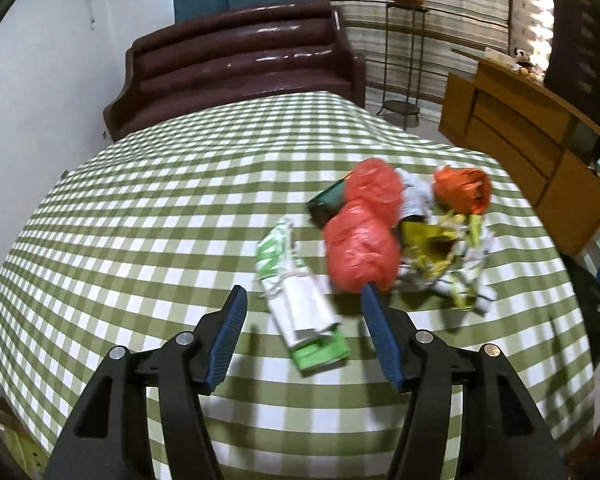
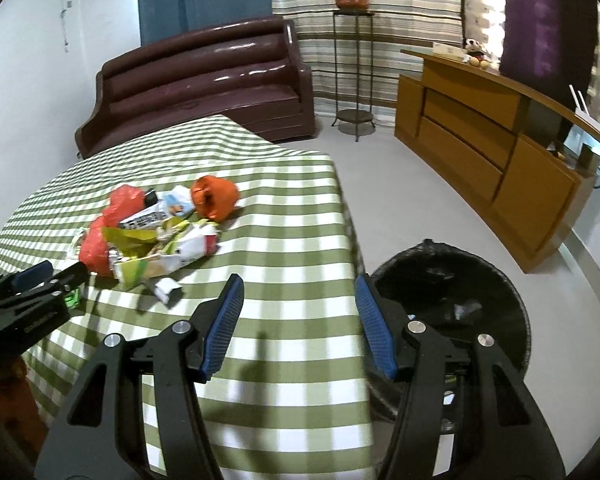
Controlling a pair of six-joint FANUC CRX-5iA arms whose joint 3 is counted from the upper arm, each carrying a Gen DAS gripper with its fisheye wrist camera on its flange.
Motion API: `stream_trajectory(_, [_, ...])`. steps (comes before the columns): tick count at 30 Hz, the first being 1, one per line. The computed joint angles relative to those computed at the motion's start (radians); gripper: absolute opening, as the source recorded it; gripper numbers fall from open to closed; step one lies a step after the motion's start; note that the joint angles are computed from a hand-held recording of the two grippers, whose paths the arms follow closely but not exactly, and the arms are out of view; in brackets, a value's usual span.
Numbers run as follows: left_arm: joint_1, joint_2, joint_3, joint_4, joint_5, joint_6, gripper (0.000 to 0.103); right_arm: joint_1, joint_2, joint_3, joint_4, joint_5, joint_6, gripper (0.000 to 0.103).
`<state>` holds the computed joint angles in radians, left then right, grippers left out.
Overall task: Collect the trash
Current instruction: 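Return both tools from the bin to the trash on the bed, then grasp the white-green paper packet with the left tool while the right tool grasps the yellow-white wrapper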
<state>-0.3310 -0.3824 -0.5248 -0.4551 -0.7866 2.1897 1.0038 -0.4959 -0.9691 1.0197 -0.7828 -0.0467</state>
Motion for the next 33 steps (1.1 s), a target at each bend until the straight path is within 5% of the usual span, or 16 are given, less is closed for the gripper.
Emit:
stream_trajectory(8, [0.126, -0.016, -0.057, 0.192, 0.058, -0.202, 0.062, 0.024, 0.065, 0.041, 0.005, 0.019, -0.002, 0.056])
stream_trajectory(15, [0.202, -0.048, -0.114, 0.321, 0.101, -0.376, 0.033, 0.027, 0.104, 0.068, 0.017, 0.050, -0.001, 0.057])
stream_trajectory(18, [0.230, -0.073, -0.144, 0.369, 0.116, -0.436, 0.032, 0.031, 0.115, 0.075, 0.016, 0.062, 0.004, 0.057])
stream_trajectory(33, [0.318, -0.159, -0.195, 0.388, 0.104, -0.482, 0.032, 0.045, 0.206, 0.138, 0.015, 0.134, 0.015, 0.058])
